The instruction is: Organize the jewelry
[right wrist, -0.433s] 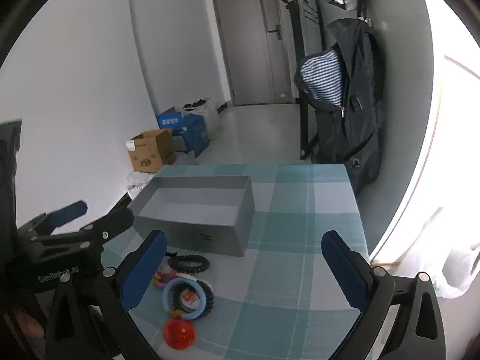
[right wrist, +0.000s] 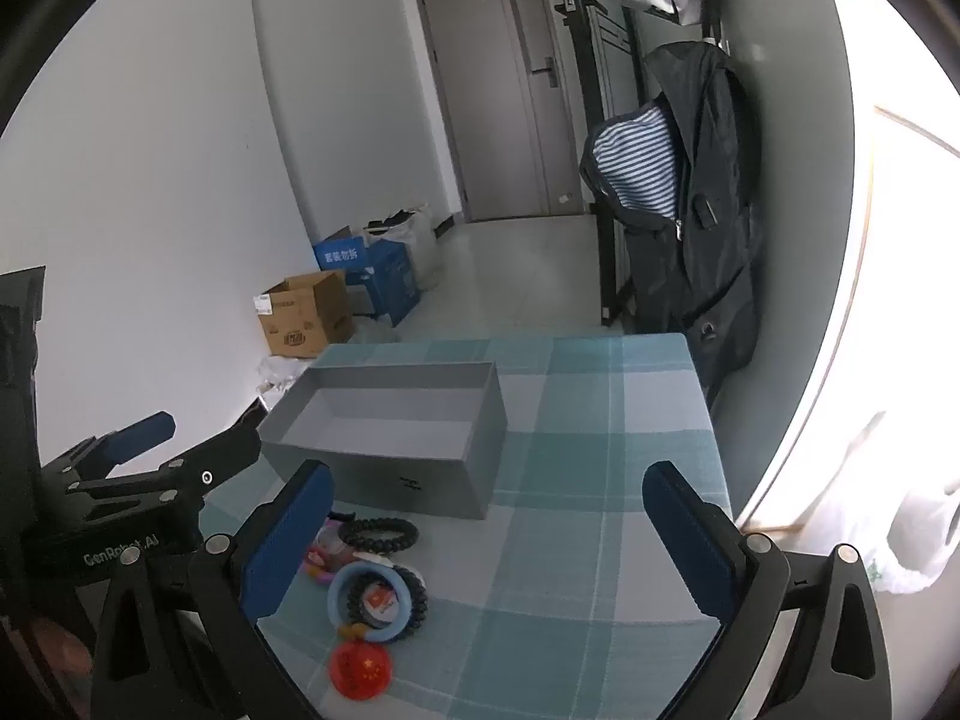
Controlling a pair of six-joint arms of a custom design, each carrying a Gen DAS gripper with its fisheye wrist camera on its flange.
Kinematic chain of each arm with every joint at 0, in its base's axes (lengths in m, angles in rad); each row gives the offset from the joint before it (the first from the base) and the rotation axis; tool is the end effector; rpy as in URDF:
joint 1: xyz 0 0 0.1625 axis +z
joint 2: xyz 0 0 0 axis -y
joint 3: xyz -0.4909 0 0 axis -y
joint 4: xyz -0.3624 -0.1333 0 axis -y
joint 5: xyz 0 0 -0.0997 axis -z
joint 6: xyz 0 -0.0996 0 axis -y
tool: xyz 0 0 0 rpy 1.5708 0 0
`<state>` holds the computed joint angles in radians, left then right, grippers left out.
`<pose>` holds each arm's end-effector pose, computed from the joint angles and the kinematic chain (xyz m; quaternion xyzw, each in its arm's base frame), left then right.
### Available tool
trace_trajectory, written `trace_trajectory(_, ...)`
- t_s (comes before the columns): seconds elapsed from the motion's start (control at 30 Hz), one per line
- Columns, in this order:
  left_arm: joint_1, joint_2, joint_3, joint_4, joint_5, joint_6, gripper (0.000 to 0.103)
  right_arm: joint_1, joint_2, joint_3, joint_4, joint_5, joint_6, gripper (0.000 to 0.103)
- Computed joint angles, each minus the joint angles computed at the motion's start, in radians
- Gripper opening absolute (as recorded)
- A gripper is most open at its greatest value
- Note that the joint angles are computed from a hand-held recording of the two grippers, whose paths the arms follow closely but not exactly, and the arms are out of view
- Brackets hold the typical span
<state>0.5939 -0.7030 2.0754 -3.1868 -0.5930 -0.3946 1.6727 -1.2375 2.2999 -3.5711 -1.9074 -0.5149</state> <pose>-0.3401 -0.4901 0.0946 0.1969 0.8558 -0.3782 0.2929 0.1479 -0.4591 0.3346 0.1948 -0.8609 0.4055 0.2376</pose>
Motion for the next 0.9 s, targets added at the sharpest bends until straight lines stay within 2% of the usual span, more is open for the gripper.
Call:
trace_trajectory(0.13, 0.004, 0.003, 0.000, -0.010, -0.004, 0.005, 0.101, -0.006, -0.007, 0.000, 0.020, 0.022, 0.012, 0.103)
trace_trajectory(0.37, -0.004, 0.016, 0.011, -0.047, 0.020, 0.019, 0.101, -0.002, -0.007, -0.005, 0.025, 0.016, 0.016, 0.103)
trace_trajectory(0.9, -0.004, 0.013, 0.013, -0.053, 0.006, 0.023, 0.101, 0.003, -0.015, -0.005, 0.036, 0.015, 0.000, 0.103)
